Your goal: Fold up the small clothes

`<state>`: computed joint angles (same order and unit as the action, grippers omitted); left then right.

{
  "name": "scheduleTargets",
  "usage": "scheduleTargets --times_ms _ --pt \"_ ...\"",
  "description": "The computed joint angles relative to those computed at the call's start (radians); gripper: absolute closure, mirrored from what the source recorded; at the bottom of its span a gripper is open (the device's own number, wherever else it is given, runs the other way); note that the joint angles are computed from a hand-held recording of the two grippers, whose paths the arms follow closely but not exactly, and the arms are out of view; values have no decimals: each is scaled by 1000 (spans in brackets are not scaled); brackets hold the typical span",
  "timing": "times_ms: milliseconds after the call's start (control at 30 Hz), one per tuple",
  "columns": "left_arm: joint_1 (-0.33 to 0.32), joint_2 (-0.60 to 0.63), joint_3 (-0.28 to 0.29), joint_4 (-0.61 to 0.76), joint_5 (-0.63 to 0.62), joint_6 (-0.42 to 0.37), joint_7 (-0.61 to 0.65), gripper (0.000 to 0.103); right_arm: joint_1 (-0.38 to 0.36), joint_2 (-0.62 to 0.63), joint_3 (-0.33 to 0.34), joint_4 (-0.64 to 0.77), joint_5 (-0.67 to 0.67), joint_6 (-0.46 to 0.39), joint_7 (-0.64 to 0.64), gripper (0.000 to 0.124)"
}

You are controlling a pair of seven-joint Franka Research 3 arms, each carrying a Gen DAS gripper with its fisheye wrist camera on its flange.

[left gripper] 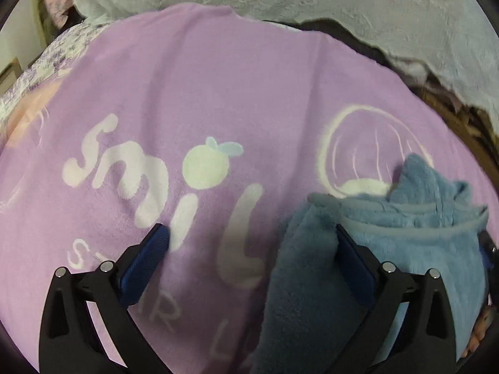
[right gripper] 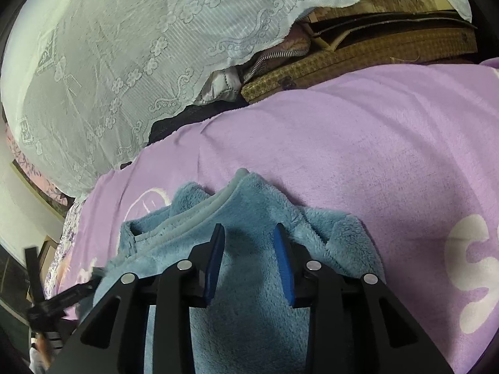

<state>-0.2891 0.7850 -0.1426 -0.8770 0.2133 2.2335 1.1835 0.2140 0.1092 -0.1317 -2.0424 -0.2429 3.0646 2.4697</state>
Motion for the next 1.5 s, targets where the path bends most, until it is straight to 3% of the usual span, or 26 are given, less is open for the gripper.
scheduleTargets --times_ms 133,233,333,400,500,567,667,800,900,967,1033,1100,1267,1400,1500 --pt "10 -86 -3 -143 19 111 -1 4 18 -8 -21 -3 -56 3 54 92" --pt "98 -199 -86 -326 -104 252 34 5 41 -37 -48 -4 -224 10 187 90" --pt "123 -268 -117 -429 -157 334 85 5 30 -49 -28 9 -338 7 252 90" --pt "102 -267 -112 -427 -138 321 119 5 9 -37 19 27 -291 -31 169 90" --pt "2 -196 -30 -334 -1 203 70 4 -1 13 66 85 -207 -187 25 90" --pt "-1 -149 -37 -283 -1 155 72 4 18 16 49 94 -257 -206 48 90" --pt "29 -184 -56 -322 -43 178 63 4 40 -11 34 89 -380 -227 153 90" --pt "66 -315 -85 -502 -81 305 65 5 36 -66 76 53 -500 -198 220 89" --pt "39 -387 -78 -608 -33 371 62 5 32 -79 122 47 -505 -201 182 82" --pt "11 -398 -64 -632 23 361 50 5 39 -57 149 60 -431 -248 85 80" --pt "-53 -355 -15 -587 147 283 -11 4 63 -22 149 82 -476 -312 89 78" --pt "-59 -347 -11 -588 182 292 -39 4 69 -26 142 79 -461 -308 82 77" --pt "-2 -414 -53 -669 117 339 -27 4 51 -112 141 -21 -498 -234 191 78" --pt "33 -502 -68 -796 61 392 -33 4 9 -198 190 -100 -600 -256 302 78" --pt "53 -539 -82 -859 20 398 -9 4 -26 -245 214 -171 -563 -248 292 78"
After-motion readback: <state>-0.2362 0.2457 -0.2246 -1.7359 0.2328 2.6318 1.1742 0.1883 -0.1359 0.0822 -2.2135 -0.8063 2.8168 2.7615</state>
